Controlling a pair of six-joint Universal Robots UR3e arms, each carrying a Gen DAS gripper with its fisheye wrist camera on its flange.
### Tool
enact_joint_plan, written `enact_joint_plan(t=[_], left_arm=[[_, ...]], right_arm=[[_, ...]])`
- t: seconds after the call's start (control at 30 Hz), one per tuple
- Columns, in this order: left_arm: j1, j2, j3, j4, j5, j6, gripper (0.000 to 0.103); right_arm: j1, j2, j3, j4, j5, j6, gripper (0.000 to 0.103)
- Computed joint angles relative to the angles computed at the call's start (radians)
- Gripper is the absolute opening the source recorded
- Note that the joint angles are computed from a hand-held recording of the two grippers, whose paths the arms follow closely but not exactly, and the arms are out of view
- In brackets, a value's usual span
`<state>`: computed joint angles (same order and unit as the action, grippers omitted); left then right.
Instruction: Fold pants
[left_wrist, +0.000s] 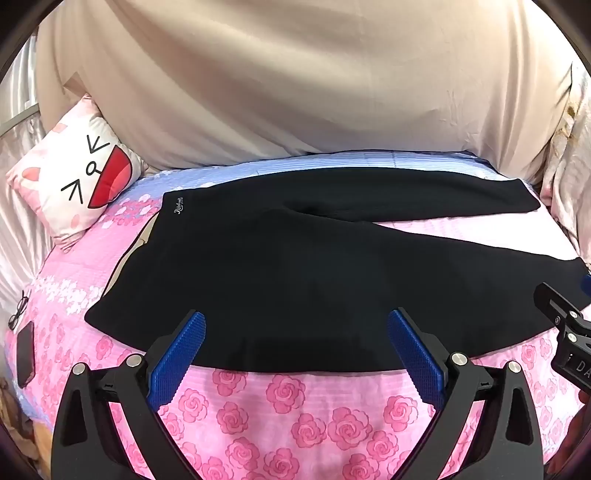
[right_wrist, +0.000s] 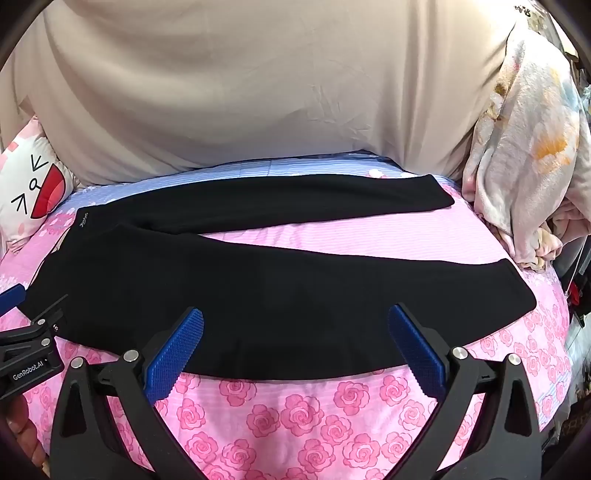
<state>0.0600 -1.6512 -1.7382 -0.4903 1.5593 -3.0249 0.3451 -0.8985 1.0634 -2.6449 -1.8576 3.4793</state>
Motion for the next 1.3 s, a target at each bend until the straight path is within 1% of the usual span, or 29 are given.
enact_joint_plan(t=[0.5,1.0,1.3], left_arm=[[-0.022,-0.012,0.018,-0.005,0.028,-0.005,0.098],[-0.018,-0.018,0.033,-0.016,0.017,-0.002,0.098],[-0.021,-0.026,0.035,-0.016,0.029,-0.008,0.098]], right_arm=[[0.007,-0.005,0.000,0.006,-0.007,0.004,0.098],[-0.004,0.000,-0.011,0.015,0.008,0.004,0.098],[-0.001,0.010,-0.019,0.011,0.007,0.001,0.098]])
